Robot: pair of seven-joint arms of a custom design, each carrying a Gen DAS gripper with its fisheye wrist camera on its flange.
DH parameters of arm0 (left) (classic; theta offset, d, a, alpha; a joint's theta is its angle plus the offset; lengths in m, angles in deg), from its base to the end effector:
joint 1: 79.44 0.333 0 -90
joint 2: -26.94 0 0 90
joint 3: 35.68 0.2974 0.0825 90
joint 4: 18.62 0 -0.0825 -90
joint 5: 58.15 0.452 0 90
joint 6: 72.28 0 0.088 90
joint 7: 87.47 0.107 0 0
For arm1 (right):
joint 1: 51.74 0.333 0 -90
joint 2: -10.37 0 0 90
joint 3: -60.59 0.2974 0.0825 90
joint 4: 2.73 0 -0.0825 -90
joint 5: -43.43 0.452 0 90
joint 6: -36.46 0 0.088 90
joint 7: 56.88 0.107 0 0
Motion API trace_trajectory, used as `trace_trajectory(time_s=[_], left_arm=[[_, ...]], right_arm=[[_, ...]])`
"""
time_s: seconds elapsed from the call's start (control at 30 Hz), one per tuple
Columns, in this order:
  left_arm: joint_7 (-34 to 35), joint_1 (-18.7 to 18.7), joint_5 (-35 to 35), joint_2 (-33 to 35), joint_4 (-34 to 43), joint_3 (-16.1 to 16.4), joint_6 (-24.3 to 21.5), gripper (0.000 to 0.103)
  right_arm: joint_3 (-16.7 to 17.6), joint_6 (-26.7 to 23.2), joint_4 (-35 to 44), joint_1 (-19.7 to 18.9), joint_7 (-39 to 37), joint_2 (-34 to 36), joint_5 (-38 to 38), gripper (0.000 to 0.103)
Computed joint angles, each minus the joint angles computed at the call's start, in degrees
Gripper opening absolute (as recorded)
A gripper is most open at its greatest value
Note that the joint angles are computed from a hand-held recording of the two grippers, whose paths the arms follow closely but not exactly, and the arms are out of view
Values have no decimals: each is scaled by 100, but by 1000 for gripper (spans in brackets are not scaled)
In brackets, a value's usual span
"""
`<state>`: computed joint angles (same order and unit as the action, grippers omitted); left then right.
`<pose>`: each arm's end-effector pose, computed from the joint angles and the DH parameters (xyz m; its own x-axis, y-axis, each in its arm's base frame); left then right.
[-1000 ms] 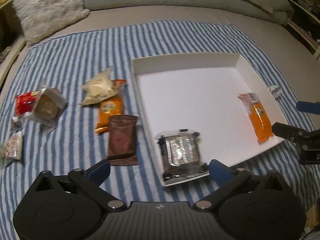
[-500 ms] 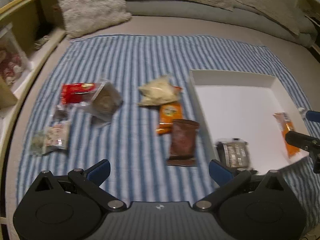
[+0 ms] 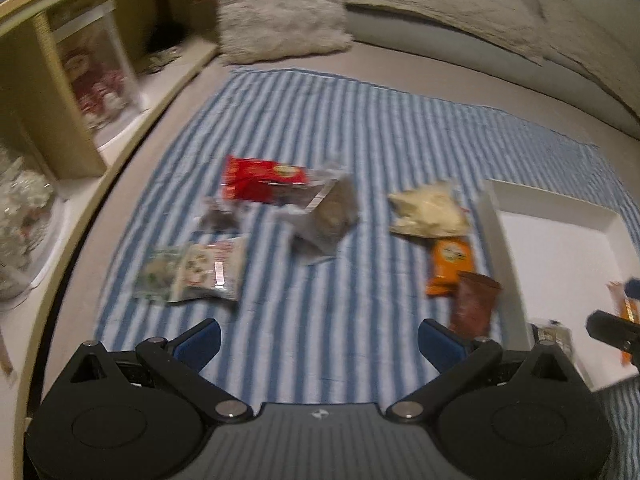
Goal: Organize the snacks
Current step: 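Grasp the white printed packet with the left tool while the right tool grasps the brown chocolate packet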
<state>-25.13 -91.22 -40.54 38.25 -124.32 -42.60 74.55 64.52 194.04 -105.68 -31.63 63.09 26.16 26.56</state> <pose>0.6709 -0.2278 0.4280 -0.0477 -0.9989 -0.0010 -0.8467 0.0410 -0.5305 0.6643 0.3053 0.4227 0.1529 -0.9838 -0.0935 -0.7695 -0.0592 -0.6359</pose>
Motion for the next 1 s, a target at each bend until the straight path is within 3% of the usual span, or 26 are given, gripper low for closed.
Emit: trace_trajectory(time_s=[0.2, 0.37, 0.43, 0.57, 0.63, 0.8, 1.0], left_arm=[[-381, 44, 365, 123, 41, 183, 53, 103], [-821, 13, 1031, 295, 83, 393, 355, 103], [-677, 81, 947, 434, 211, 380, 348, 103], [-248, 209, 446, 617, 392, 331, 279, 103], [-310, 141, 513, 715, 509, 415, 173, 101], [-91, 120, 417, 958, 783, 440, 15, 97], [38, 72, 335, 1273, 1130, 522, -161, 94]], right_arm=[[98, -326, 652, 102, 247, 485, 370, 103], [-131, -539, 1218, 509, 1030, 928, -76, 103], [-113, -636, 1399, 552, 1152, 1072, -91, 103], [362, -832, 1807, 184, 659, 1416, 827, 102], [346, -801, 1931, 188, 911, 1556, 1151, 101], [61, -1704, 2802, 457, 1549, 2136, 1070, 68], [-160, -2570, 3647, 695, 2054, 2692, 728, 59]])
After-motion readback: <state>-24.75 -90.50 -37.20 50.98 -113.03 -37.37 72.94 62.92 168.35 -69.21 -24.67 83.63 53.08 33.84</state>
